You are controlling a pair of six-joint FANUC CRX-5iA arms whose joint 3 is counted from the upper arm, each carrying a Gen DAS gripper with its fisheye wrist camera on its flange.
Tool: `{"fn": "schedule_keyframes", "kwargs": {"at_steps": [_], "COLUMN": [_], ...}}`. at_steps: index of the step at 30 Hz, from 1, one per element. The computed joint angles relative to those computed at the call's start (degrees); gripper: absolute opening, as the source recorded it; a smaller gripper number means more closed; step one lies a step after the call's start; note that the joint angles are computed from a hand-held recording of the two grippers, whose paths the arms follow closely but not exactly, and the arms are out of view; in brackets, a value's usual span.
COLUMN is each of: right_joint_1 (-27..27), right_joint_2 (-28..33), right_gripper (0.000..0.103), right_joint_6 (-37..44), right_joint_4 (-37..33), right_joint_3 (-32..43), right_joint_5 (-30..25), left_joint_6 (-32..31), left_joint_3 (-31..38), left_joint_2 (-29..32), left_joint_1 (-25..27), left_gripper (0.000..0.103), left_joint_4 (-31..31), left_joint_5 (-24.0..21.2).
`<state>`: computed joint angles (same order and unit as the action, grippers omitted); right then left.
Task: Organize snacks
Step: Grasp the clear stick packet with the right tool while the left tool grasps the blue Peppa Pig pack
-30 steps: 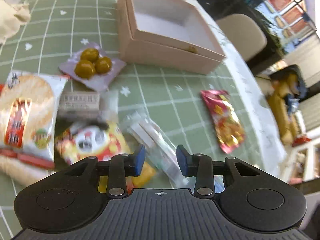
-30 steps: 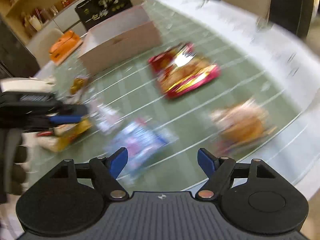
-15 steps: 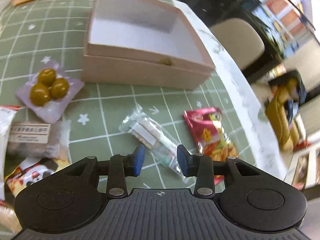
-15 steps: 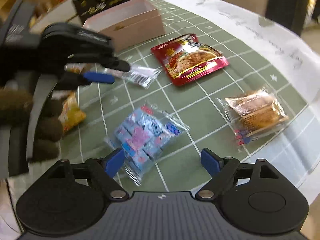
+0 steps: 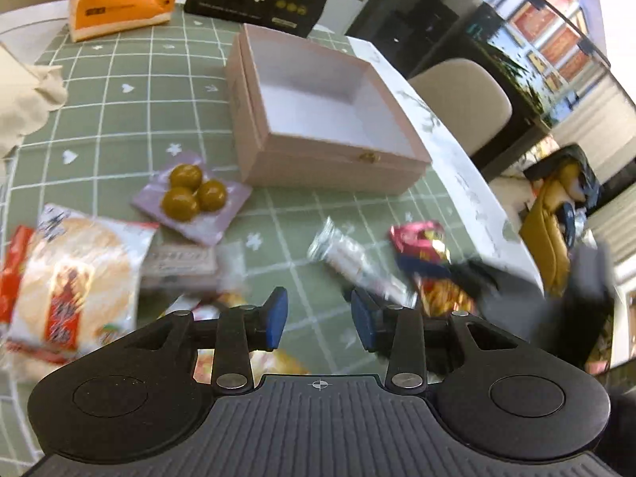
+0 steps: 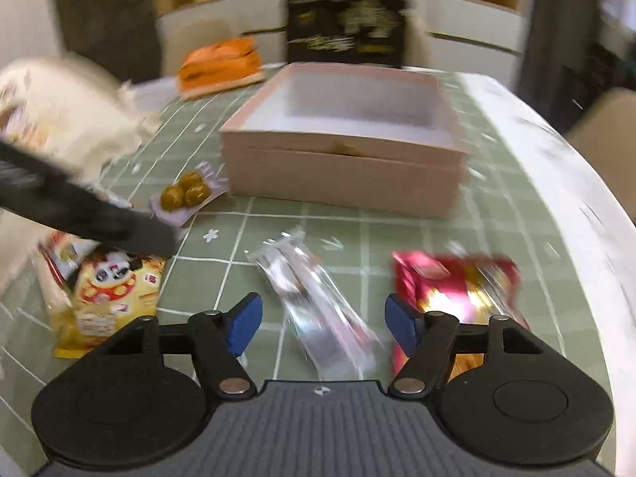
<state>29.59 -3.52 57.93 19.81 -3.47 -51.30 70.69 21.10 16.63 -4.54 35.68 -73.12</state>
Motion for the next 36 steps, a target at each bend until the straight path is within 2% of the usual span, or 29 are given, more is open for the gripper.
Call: {"fn": "schedule_keyframes", "kwargs": {"at_steps": [2, 3, 4, 5, 7, 9, 12, 16, 17, 20, 21, 23, 24, 26, 27, 29, 31, 33, 35, 36], "right_joint_1": [-0.9, -1.5, -1.9, -1.9, -2.9, -3.4, -2.4, -0.7, 0.3, 2.9, 3.8, 5.5, 6.5, 8.0, 8.5, 9.2, 9.5, 9.8, 9.4, 9.3], "right_joint_2": [2.8, 4.1, 4.4, 5.0, 5.7, 3.7, -1.5, -8.0, -9.7, -12.9, -14.0, -15.7, -16.6, -18.1, -18.8, -19.7, -19.9, -19.5, -18.6, -18.3], "right_gripper": [0.067, 0.062, 0.052, 0.036, 0.035, 0.035, 0.035, 0.035, 0.035, 0.035, 0.035, 0.035, 0.035, 0.035, 0.035, 0.035, 0.035, 0.035, 0.035, 0.035], "right_joint_6": [7.0, 10.4, 11.4, 12.2, 14.6, 11.7, 3.4, -7.8, -10.9, -17.9, -20.3, -24.3, -26.4, -29.2, -30.1, -31.2, -31.5, -31.1, -29.3, -28.3], "right_joint_4": [-3.4, -5.8, -7.0, -7.5, -11.2, -12.2, -8.5, -3.0, -0.7, 4.0, 5.3, 7.2, 8.3, 9.7, 10.0, 10.2, 10.0, 9.9, 9.7, 9.7], "right_joint_3": [3.1, 4.9, 5.4, 6.8, 10.5, 10.3, 6.4, 1.2, -0.5, -4.3, -5.5, -7.7, -8.8, -10.3, -10.9, -11.5, -11.3, -10.5, -8.8, -8.0], "right_joint_5": [-0.4, -1.2, -0.5, -1.9, -5.8, -6.9, -7.7, -10.4, -11.6, -14.6, -15.5, -16.9, -17.8, -19.0, -19.3, -19.9, -20.4, -20.8, -21.3, -21.4], "left_joint_6": [-3.0, -4.9, -6.9, -9.8, -15.0, -20.9, -27.3, -32.9, -36.5, -41.3, -42.5, -43.6, -43.2, -39.7, -37.3, -32.6, -30.9, -31.7, -31.4, -30.6], "left_joint_3": [-2.1, -3.1, -3.8, -4.4, -4.0, -3.8, -4.4, -3.7, -6.2, -7.1, -7.3, -7.9, -8.7, -9.2, -7.5, -3.4, -1.7, -2.8, -3.9, -3.9], "left_joint_2": [-1.2, -1.8, -2.3, -2.8, -3.0, -3.2, -3.9, -4.1, -5.7, -6.1, -6.0, -6.2, -6.9, -7.7, -6.4, -2.9, -1.0, -1.3, -1.8, -1.7], "left_joint_1": [0.6, 0.8, 0.7, 0.3, -1.0, -3.3, -7.3, -12.8, -13.6, -14.8, -14.8, -14.3, -13.9, -13.7, -13.4, -12.8, -12.9, -13.2, -13.1, -12.6], "left_gripper": [0.041, 0.041, 0.041, 0.041, 0.041, 0.041, 0.041, 0.044, 0.045, 0.076, 0.080, 0.076, 0.073, 0.073, 0.077, 0.078, 0.080, 0.078, 0.067, 0.066], "left_joint_4": [0.1, 0.2, 0.1, 0.0, -0.7, -1.3, -2.7, -9.9, -9.8, -10.0, -9.4, -8.5, -8.5, -10.8, -11.5, -11.5, -10.9, -10.3, -9.3, -8.2], "left_joint_5": [-0.9, -1.5, -2.1, -3.1, -5.1, -6.0, -4.0, -2.4, 0.4, 0.2, -0.7, -0.3, 1.5, 5.3, 4.0, -0.8, -2.7, -0.9, 0.4, 0.0]}}
